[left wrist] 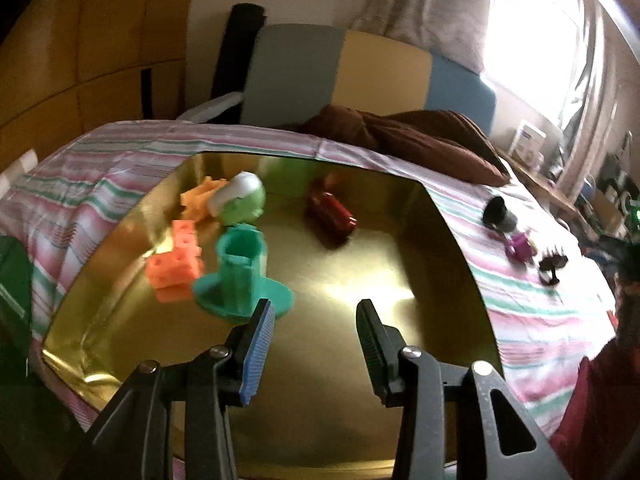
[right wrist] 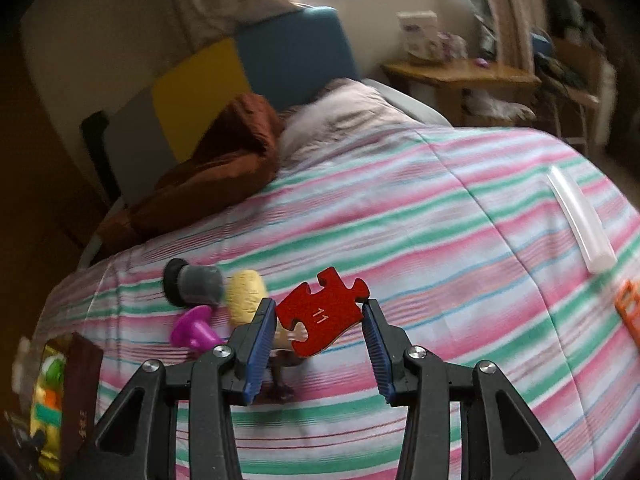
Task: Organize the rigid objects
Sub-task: 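Carry the red puzzle piece into the gold tray and open the right gripper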
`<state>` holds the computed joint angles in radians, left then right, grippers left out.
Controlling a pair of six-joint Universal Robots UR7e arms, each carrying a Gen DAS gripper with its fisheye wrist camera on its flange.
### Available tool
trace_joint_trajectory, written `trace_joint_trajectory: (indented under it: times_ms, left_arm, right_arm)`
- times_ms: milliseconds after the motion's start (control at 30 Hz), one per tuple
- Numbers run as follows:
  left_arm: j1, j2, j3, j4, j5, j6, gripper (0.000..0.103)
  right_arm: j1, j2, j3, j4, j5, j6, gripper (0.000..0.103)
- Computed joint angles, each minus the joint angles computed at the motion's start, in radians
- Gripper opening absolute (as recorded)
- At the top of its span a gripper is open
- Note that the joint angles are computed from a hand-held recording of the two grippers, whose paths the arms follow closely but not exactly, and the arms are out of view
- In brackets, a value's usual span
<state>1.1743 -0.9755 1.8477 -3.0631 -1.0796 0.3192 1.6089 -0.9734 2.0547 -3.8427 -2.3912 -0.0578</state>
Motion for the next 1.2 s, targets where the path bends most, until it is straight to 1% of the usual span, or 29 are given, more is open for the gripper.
trace_joint_trajectory:
  times_ms: [100, 167, 300, 467, 633, 700, 800, 867, 967, 1033, 1200]
  left_arm:
    - [-0.008, -0.003, 0.014, 0.004, -0.009, 0.02, 0.043]
    - [-0.01, -0.008, 0.019, 0.012, -0.018, 0.025, 0.043]
    - [-0.007, -0.021, 0.03, -0.002, -0.04, 0.036, 0.043]
    - [0.002, -0.038, 0.033, 0.008, -0.066, 0.008, 0.043]
    - [0.007, -0.06, 0.042, 0.002, -0.071, -0.009, 0.043]
    - [0.009, -0.067, 0.044, -0.001, -0.069, -0.011, 0.043]
    - [0.013, -0.072, 0.042, 0.012, -0.044, -0.028, 0.043]
    - [0.02, -0.078, 0.039, 0.031, -0.048, -0.048, 0.043]
    - [0.025, -0.084, 0.039, 0.035, -0.049, -0.052, 0.043]
    - [0.024, -0.087, 0.04, 0.036, -0.048, -0.048, 0.043]
    - [0.023, -0.091, 0.04, 0.039, -0.051, -0.042, 0.043]
  right_arm:
    - [0.017, 0.027, -0.022, -0.013, 0.03, -0.088, 0.044]
    - [0.029, 0.043, -0.039, 0.016, 0.048, -0.134, 0.044]
    - [0.061, 0.071, -0.083, 0.152, 0.058, -0.137, 0.044]
    - [0.114, 0.135, -0.146, 0.268, 0.142, -0.102, 0.044]
    - [0.179, 0.241, -0.268, 0.384, 0.23, -0.121, 0.044]
    - [0.205, 0.29, -0.338, 0.456, 0.261, -0.128, 0.044]
    - [0.237, 0.359, -0.45, 0.594, 0.285, -0.102, 0.044]
    - [0.251, 0.41, -0.545, 0.713, 0.296, -0.085, 0.044]
    - [0.266, 0.49, -0.689, 0.885, 0.267, -0.065, 0.044]
    - [0.267, 0.535, -0.77, 0.977, 0.259, -0.037, 0.044]
    - [0.265, 0.622, -0.934, 1.127, 0.254, -0.002, 0.044]
